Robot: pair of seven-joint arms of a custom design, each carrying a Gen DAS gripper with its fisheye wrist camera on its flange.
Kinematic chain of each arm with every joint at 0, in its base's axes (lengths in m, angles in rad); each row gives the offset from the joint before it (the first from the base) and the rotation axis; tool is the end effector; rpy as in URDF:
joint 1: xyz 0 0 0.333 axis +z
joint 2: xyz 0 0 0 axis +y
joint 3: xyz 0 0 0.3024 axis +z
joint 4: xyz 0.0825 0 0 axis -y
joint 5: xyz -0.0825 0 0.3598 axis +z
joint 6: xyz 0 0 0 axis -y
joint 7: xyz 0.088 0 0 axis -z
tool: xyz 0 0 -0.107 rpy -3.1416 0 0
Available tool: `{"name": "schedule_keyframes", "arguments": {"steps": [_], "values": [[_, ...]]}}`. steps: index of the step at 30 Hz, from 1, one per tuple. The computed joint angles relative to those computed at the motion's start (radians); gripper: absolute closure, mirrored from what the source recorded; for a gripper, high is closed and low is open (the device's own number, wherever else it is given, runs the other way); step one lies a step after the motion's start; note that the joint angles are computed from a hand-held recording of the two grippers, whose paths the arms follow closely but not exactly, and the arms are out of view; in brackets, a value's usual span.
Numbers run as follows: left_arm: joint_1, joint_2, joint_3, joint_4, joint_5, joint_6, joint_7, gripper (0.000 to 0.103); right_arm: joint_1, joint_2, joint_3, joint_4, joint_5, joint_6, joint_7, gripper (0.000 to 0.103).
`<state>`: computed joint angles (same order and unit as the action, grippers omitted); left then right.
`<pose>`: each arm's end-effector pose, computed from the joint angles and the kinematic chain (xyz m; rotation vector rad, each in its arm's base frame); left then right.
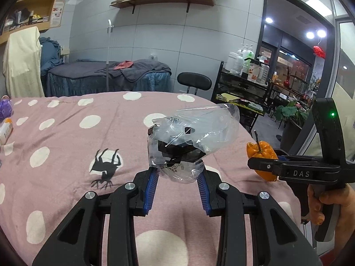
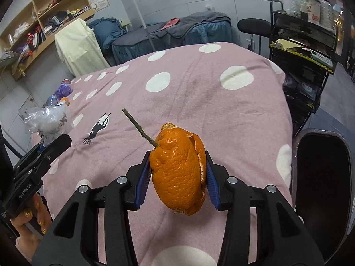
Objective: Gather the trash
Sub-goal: 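Lift the bag and orange peel and carry them to the brown bin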
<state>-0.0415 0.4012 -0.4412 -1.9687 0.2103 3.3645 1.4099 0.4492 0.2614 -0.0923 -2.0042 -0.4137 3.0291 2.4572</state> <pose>0.5698 -0.2862 0.4176 -1.3177 2.0481 -1.2917 0.5693 0.2488 0.4154 -1.5943 1.8048 -0.4306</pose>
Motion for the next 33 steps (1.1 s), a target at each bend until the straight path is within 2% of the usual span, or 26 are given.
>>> {"name": "schedule_keyframes", "arguments": {"steps": [2,4,5,7,9,13,21,27,33], "values": [[-0.017,0.002,0.000,0.000,0.001,0.007,0.000,0.070,0.092,-0.038,-0.124,-0.050,-0.149,0.024,0.169,0.058],[0.011,0.012,-0.042,0.003,0.018,0.007,-0.005,0.070,0.132,-0.067,-0.190,-0.084,-0.282,0.039,0.316,0.058],[0.011,0.017,-0.052,0.007,0.025,0.010,-0.006,0.070,0.141,-0.079,-0.210,-0.097,-0.337,0.044,0.374,0.058],[-0.020,0.012,-0.034,0.004,0.026,0.018,-0.004,0.070,0.179,-0.112,-0.269,-0.121,-0.510,0.030,0.551,0.058],[-0.023,0.017,-0.048,0.007,0.039,0.023,-0.005,0.070,0.189,-0.143,-0.289,-0.140,-0.650,-0.005,0.690,0.058],[-0.004,0.041,-0.102,0.024,0.071,0.014,-0.015,0.070,0.154,-0.210,-0.280,-0.206,-0.830,-0.029,0.898,0.058],[0.007,0.090,-0.186,0.071,0.096,-0.032,0.021,0.070,0.039,-0.316,-0.208,-0.334,-0.993,-0.105,1.132,0.058],[0.007,0.134,-0.242,0.117,0.072,-0.071,0.088,0.070,-0.063,-0.345,-0.165,-0.407,-1.007,-0.120,1.196,0.058],[-0.003,0.166,-0.283,0.153,0.020,-0.119,0.167,0.070,-0.172,-0.294,-0.137,-0.433,-0.954,-0.086,1.186,0.058]]}}
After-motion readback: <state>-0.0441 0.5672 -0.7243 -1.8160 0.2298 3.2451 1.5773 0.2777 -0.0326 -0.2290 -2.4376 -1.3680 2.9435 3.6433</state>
